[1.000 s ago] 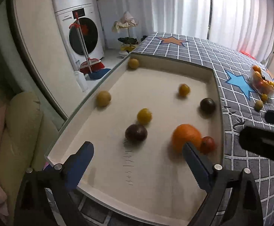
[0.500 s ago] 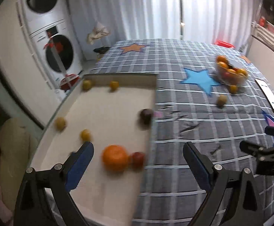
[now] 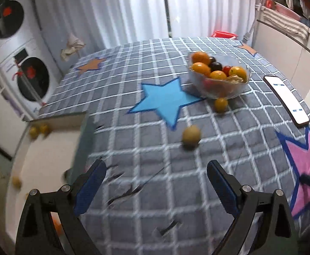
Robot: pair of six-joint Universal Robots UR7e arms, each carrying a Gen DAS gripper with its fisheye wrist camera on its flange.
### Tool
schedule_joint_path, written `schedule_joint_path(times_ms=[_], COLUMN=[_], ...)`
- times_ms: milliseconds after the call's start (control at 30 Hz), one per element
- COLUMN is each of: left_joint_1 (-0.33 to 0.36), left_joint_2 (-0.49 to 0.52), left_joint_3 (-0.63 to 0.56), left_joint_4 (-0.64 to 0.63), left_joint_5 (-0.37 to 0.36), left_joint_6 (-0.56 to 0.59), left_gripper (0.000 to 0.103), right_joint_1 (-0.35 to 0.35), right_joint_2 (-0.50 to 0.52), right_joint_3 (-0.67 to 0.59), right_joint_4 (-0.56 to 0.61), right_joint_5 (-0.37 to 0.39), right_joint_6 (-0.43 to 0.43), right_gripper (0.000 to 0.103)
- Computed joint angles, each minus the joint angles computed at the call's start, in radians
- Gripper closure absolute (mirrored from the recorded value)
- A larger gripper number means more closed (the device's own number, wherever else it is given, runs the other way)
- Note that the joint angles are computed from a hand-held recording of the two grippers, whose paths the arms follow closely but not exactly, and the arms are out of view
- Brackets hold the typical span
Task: Organize fruits
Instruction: 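Move the left tool back to the yellow plum and grasp it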
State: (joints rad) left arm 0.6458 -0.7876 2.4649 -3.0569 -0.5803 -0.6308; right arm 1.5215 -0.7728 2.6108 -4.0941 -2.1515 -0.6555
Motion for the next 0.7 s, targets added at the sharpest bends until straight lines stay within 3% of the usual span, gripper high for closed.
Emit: schedule_joint_path(times_ms=[167, 233, 333, 367, 433, 467, 533, 700], left_joint_1=[0.070, 0.085, 0.113, 0.118, 0.124, 0.122, 0.122, 0.112], left_joint_2=[0.083, 0.103, 0.104, 0.099, 0.094, 0.093, 0.109, 0.106], left_joint_3=[-0.110, -0.134, -0.150, -0.152, -0.151, -0.147, -0.147, -0.113], left_joint_4=[-0.056, -0.048, -0.047, -0.045, -0.065, -0.078, -0.120, -0.172], left_joint_5=[-0.016, -0.013, -0.034, -0.044, -0.067, -0.078, -0.086, -0.090], left_joint_6=[0.121, 0.138, 0.135, 0.133, 0.149, 0.162, 0.200, 0.173], left_gripper=[0.007, 0.025, 0.030, 0.031, 0.047, 0.052, 0.074, 0.076], right_joint_1=[0.003, 0.000, -0.004, -0.002, 0.000, -0.011, -0.014, 0.020], right_joint_2=[0.019, 0.021, 0.023, 0.011, -0.042, -0.090, -0.153, -0.263], right_joint_3=[0.008, 0.010, 0.016, 0.017, 0.018, 0.027, 0.030, -0.082], right_joint_4=[-0.043, -0.051, -0.060, -0.036, 0.058, 0.100, 0.120, 0.333], right_joint_5=[0.010, 0.014, 0.024, 0.020, 0.022, 0.062, 0.110, 0.153], right_joint_6=[-0.011, -0.016, -0.025, -0.024, -0.002, 0.017, 0.053, 0.199], right_gripper=[0.000, 0.000, 0.000, 0.000, 0.000, 0.000, 0.000, 0.002])
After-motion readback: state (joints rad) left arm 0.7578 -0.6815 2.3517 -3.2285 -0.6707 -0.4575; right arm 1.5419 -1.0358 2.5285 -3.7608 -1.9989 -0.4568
